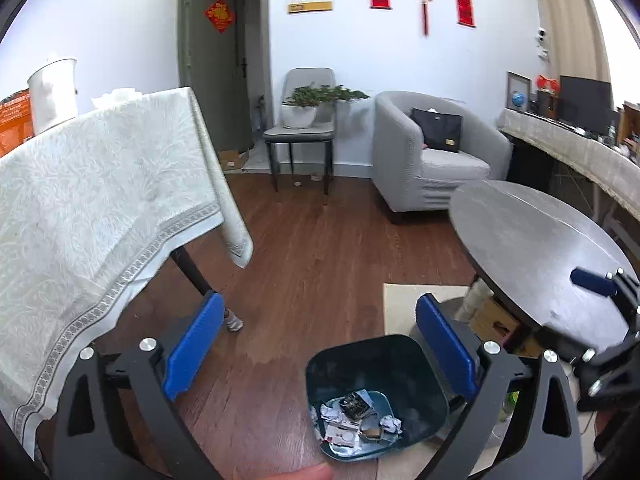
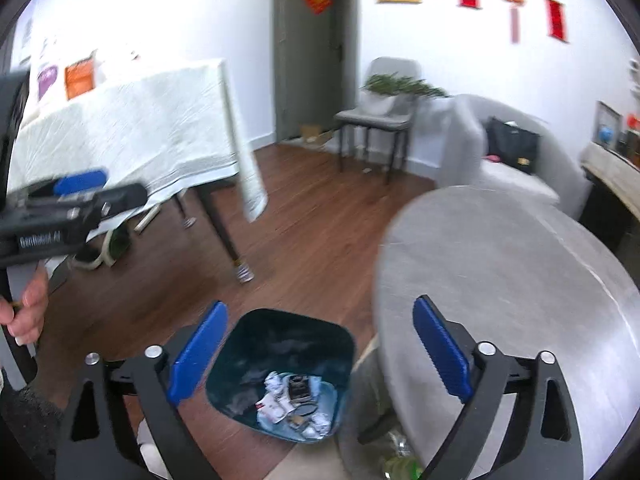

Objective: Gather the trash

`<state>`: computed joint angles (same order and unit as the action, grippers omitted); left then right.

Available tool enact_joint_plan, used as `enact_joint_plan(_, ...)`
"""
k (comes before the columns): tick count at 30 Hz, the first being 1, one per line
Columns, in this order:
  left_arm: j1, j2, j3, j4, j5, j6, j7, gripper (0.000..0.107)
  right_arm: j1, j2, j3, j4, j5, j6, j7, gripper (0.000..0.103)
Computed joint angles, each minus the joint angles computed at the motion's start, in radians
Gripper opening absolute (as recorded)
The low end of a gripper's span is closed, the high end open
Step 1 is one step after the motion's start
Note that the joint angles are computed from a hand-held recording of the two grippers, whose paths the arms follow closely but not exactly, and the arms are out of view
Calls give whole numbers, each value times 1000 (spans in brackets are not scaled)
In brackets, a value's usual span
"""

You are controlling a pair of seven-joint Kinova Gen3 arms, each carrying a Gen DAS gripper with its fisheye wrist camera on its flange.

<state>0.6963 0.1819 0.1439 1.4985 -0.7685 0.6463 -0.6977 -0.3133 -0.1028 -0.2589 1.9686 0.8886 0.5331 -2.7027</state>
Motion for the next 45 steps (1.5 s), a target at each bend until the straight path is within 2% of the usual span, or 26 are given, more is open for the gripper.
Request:
enact_joint_plan(3,36,-17,-4,44,-76,-16,74,100,45,-84,-23,90,54,-34,-93,100)
enact_joint_plan(7,54,-28,15,83,-132,-11,131,100,96,-161,-36,159,1,-31,-111,100)
enact_joint_plan(12,96,-23,37,117,-243,65,243,100,121,-264,-16,214,-133,3,-24,100)
enact_joint_plan(17,93,-38,62,150,-282,87,296,100,141,-337,-4,239,-242,36,67,100)
enact_joint_plan(19,90,-42,70,158,-290,90,313,100,165,-356,-24,244,-260,45,88,100)
enact_joint_plan(21,84,-45,77,159,-289,95,324,100,156,-387,-3,260,-295,27,142,100)
enact_joint_plan(25,77,-35,87,143,-272,110,302,100,182,-388,-30,250,-344,36,214,100)
enact_joint_plan(31,74,-35,82,143,-250,96,297,100,208,-386,-27,245,-433,16,327,100)
enact_joint_plan(45,84,-26,79,135,-238,97,288,100,333,-405,-79,243,-577,-7,468,100)
